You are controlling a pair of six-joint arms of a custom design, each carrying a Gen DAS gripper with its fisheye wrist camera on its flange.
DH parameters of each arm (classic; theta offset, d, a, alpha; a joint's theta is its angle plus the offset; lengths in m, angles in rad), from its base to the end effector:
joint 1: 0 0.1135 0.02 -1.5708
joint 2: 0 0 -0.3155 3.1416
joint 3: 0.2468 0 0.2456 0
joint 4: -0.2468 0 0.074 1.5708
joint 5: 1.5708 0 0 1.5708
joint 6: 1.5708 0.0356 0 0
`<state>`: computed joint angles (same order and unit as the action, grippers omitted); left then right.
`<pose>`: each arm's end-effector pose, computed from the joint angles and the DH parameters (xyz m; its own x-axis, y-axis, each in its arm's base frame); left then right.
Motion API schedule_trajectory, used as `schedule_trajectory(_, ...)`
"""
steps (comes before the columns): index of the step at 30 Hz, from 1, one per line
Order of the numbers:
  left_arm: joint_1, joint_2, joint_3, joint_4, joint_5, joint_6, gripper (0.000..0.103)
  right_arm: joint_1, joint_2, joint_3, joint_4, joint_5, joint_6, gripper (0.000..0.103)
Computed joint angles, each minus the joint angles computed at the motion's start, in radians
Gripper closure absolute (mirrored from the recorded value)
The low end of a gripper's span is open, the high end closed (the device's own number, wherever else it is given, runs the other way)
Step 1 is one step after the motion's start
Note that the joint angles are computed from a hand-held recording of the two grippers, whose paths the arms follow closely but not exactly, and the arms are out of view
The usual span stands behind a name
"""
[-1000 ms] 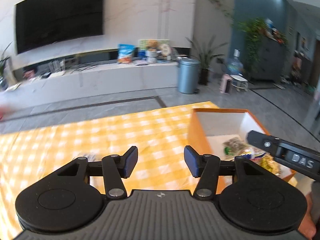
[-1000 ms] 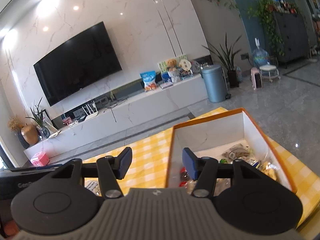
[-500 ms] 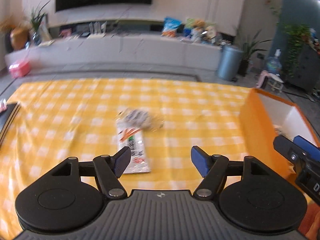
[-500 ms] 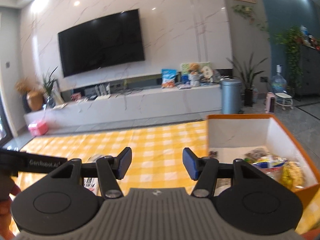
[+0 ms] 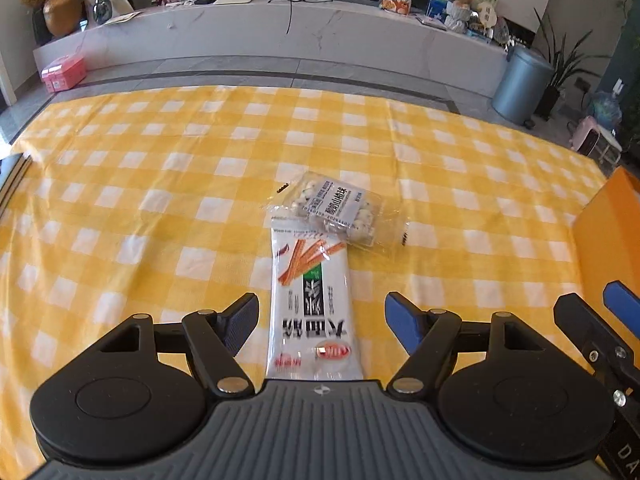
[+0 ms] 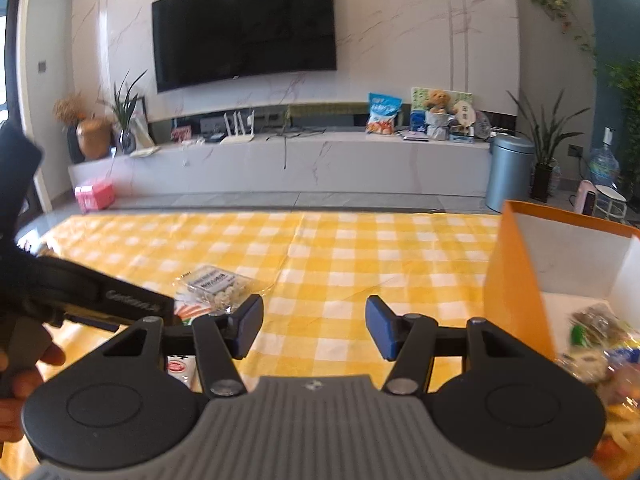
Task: Organize snacks
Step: 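Withdraw both tools from the box and move over the breadstick pack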
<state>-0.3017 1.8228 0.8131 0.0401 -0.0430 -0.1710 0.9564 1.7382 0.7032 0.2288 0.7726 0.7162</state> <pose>0.3234 -0.0990 0.1590 -0.8225 0.0779 -0.5634 0.1357 0.9889 -0.0613 0.2017 0.2428 0.1786 -0.5151 0.0854 -0.8529 0.0419 0.9963 0.0745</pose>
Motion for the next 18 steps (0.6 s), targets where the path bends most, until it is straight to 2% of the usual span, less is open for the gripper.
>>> schedule_trajectory(4, 0.003, 0.097, 0.071, -0.009, -0.048, 0.029, 0.018, -0.074, 0.089, 0.026, 0.093, -0.099, -0.087, 0.047)
schedule_trajectory(7, 0.028, 0.139, 0.084, 0.002, -0.021, 0.013, 0.018, -0.113, 0.156, 0.054, 0.134, -0.162, -0.124, 0.047)
schedule_trajectory(9, 0.042, 0.145, 0.060, 0.046, 0.021, -0.003, 0.017, -0.133, 0.194, 0.073, 0.151, -0.195, -0.134, 0.047)
schedule_trajectory(16, 0.020, 0.124, -0.018, 0.149, -0.017, 0.043, 0.015, -0.169, 0.259, 0.105, 0.186, -0.245, -0.149, 0.047)
schedule_trajectory(18, 0.019, 0.116, -0.036, 0.167, -0.014, 0.039, 0.024, -0.170, 0.265, 0.106, 0.190, -0.249, -0.147, 0.048)
